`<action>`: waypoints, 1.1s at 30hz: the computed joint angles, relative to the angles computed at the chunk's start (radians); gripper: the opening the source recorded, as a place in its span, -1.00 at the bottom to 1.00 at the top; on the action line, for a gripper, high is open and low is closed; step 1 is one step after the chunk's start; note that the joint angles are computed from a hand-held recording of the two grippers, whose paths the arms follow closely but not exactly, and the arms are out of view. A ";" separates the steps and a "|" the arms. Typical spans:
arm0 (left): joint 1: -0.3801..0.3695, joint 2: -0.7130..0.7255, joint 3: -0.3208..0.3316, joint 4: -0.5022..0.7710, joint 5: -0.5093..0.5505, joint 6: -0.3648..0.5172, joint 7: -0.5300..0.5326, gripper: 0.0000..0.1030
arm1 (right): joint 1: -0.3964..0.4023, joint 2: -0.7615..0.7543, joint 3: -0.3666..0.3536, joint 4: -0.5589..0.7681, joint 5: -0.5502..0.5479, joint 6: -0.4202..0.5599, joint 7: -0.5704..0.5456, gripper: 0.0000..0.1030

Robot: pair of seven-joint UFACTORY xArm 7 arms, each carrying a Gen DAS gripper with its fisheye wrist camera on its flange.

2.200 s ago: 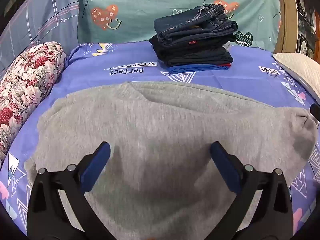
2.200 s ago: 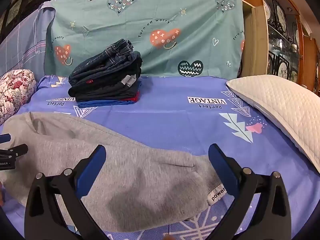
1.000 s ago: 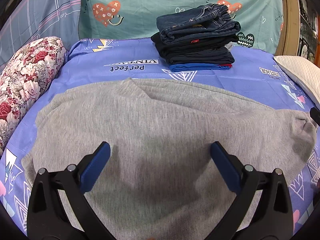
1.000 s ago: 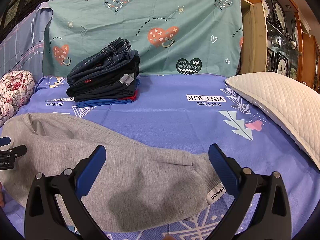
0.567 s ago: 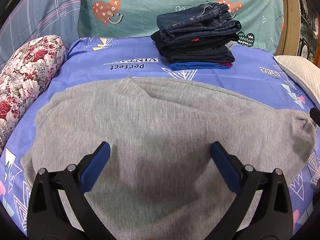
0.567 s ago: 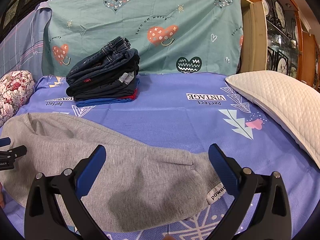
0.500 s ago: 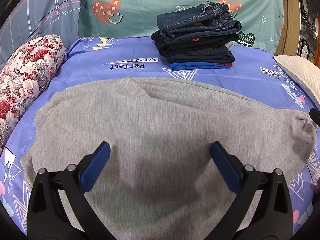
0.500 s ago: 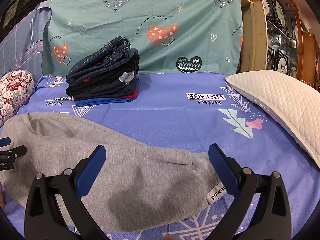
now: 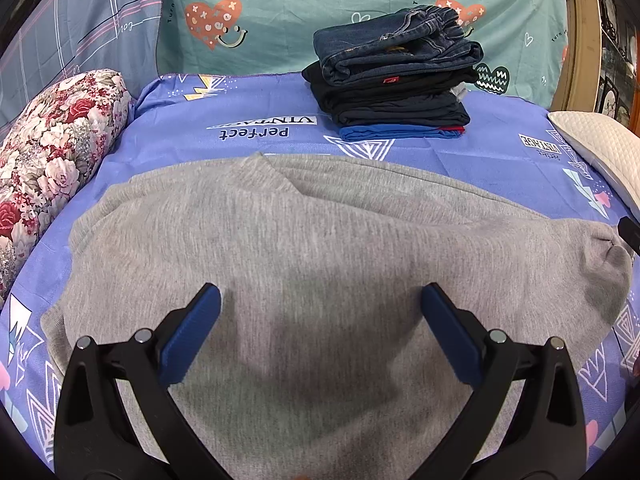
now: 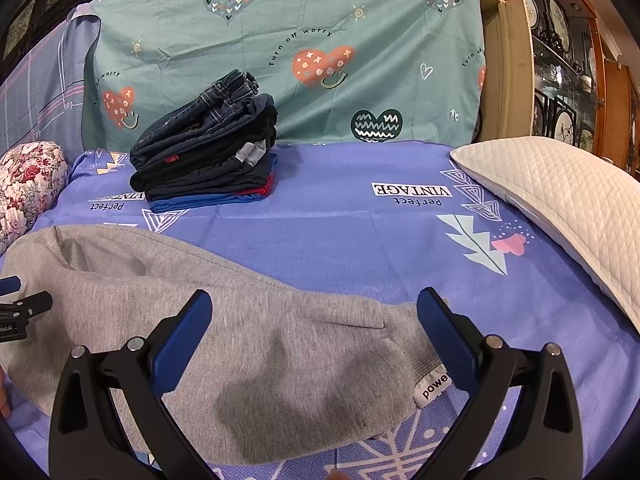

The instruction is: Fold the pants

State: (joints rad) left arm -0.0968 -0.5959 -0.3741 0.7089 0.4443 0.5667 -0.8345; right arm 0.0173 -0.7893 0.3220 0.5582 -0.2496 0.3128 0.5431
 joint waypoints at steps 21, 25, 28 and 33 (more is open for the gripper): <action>0.007 -0.005 -0.007 0.001 0.014 -0.006 -0.012 0.96 | 0.004 0.002 -0.004 0.004 0.000 0.006 0.000 0.97; 0.008 -0.006 -0.007 -0.001 0.015 -0.008 -0.014 0.96 | 0.004 0.001 -0.004 0.004 0.000 0.007 0.001 0.97; 0.008 -0.007 -0.006 -0.002 0.014 -0.009 -0.012 0.96 | 0.005 0.002 -0.005 0.005 0.000 0.008 0.000 0.97; 0.009 -0.009 -0.006 -0.004 0.015 -0.010 -0.011 0.96 | 0.006 0.002 -0.006 0.006 0.000 0.009 0.000 0.97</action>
State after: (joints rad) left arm -0.0876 -0.6044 -0.3800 0.7053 0.4592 0.5567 -0.8454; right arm 0.0230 -0.7871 0.3164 0.5644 -0.2493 0.3218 0.5431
